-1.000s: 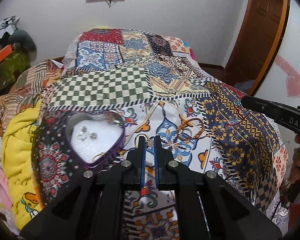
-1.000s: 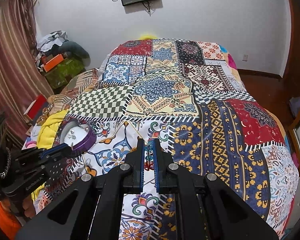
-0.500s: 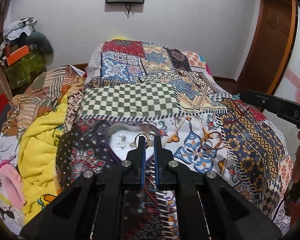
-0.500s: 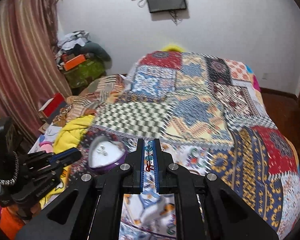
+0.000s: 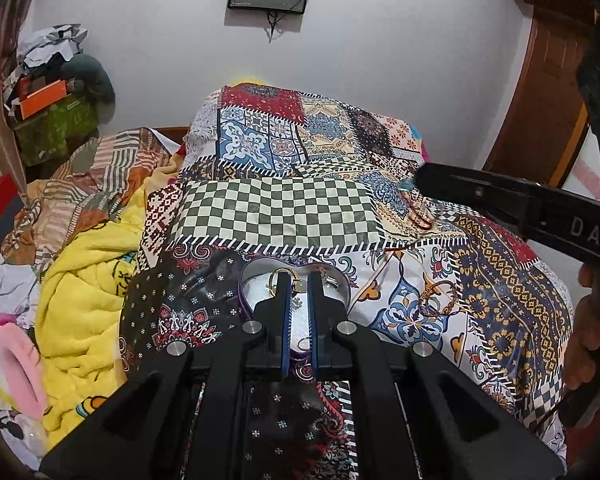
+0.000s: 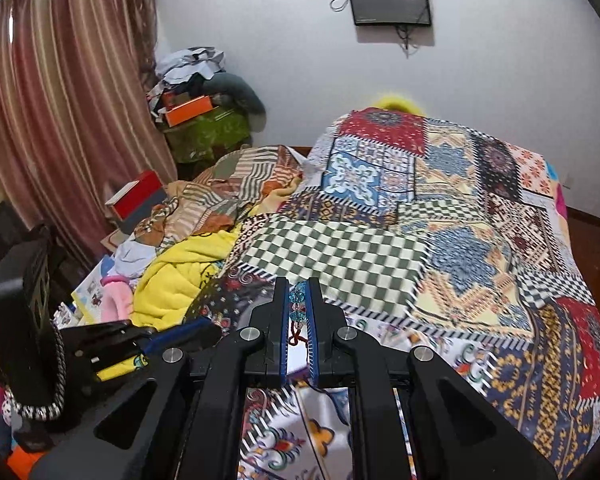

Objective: Organize jewelry
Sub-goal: 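Carry the ring with the left tool while the right tool carries the bracelet to the tin, then open the left tool over the tin while the right tool releases the bracelet into it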

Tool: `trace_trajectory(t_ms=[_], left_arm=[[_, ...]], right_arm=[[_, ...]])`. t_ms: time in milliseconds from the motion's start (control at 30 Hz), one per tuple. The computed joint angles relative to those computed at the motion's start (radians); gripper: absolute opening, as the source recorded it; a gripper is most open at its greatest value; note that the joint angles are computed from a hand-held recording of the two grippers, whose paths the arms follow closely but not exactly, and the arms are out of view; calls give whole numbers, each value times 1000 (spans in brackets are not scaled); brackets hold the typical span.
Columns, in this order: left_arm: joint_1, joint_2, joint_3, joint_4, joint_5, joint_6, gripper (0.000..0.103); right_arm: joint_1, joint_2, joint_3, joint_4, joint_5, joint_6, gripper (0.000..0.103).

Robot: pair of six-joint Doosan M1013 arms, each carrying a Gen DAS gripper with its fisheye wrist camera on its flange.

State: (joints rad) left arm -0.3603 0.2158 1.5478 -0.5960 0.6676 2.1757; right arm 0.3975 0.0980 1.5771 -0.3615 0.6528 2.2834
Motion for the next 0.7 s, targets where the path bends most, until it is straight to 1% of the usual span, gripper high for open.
trace_trajectory(t_ms=[400,700], left_arm=[[2,45,-22,-3,45,-7,6],[-2,73,-38,6,90,-14,6]], right_arm=[[-17,71,-42,153,29,-149,7],[-30,94,-48,220,42,-206,7]])
